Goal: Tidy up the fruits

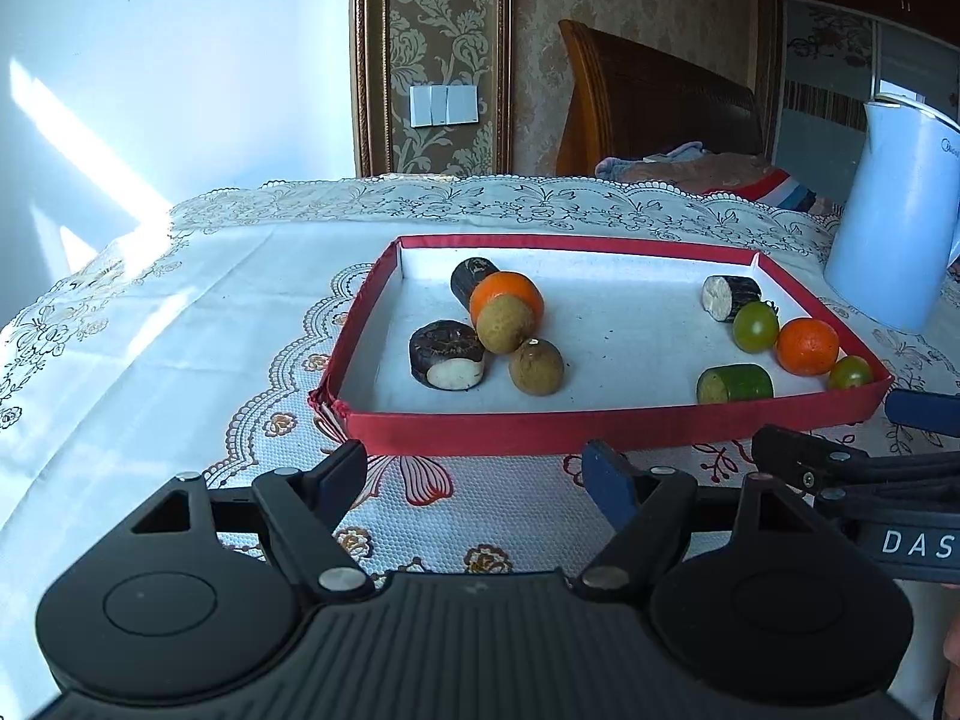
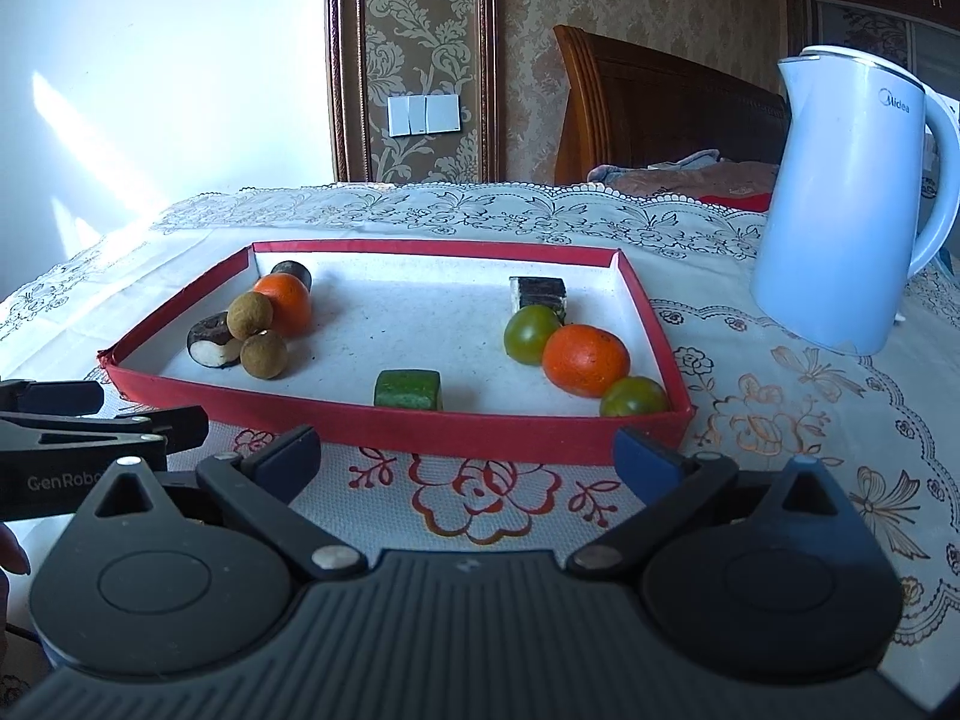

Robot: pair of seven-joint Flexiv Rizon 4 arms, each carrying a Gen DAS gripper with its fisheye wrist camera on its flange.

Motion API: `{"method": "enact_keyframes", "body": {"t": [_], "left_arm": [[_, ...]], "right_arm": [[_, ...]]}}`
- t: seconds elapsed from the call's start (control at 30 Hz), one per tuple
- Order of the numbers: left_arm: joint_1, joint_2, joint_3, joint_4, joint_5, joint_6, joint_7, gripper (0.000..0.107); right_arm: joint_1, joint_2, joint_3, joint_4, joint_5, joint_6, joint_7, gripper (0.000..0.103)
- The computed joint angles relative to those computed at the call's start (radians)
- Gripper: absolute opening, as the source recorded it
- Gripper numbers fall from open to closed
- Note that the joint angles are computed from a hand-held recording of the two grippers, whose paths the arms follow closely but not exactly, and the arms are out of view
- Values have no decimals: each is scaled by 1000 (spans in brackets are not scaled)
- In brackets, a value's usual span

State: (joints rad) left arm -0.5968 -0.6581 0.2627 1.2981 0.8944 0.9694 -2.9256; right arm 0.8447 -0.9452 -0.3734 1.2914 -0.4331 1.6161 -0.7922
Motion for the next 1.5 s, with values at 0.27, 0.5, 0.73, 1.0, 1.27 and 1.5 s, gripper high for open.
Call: {"method": "enact_keyframes", "body": {"t": [0.27,0.5,0.73,1.0,1.27,1.5], "left_arm": [[-15,-4,6,-12,24,-29,-9,79],[-2,-1,-6,-10,18,-28,-12,79],[13,3,-13,1,-6,-12,-9,79],[8,-1,-9,-3,-9,-10,8,79],[9,-1,-6,0,-23,-5,16,79],[4,-1,-1,-2,-20,-14,17,79]], "right_arm": [[-11,0,18,-7,-4,-17,5,103],[-10,-2,14,-7,-11,-18,15,103],[-10,-1,14,-5,-18,-21,20,103],[-18,-2,24,-10,-29,-30,22,103],[-20,-2,26,-10,-34,-30,26,103],[-19,-2,24,-8,-36,-29,27,103]]}}
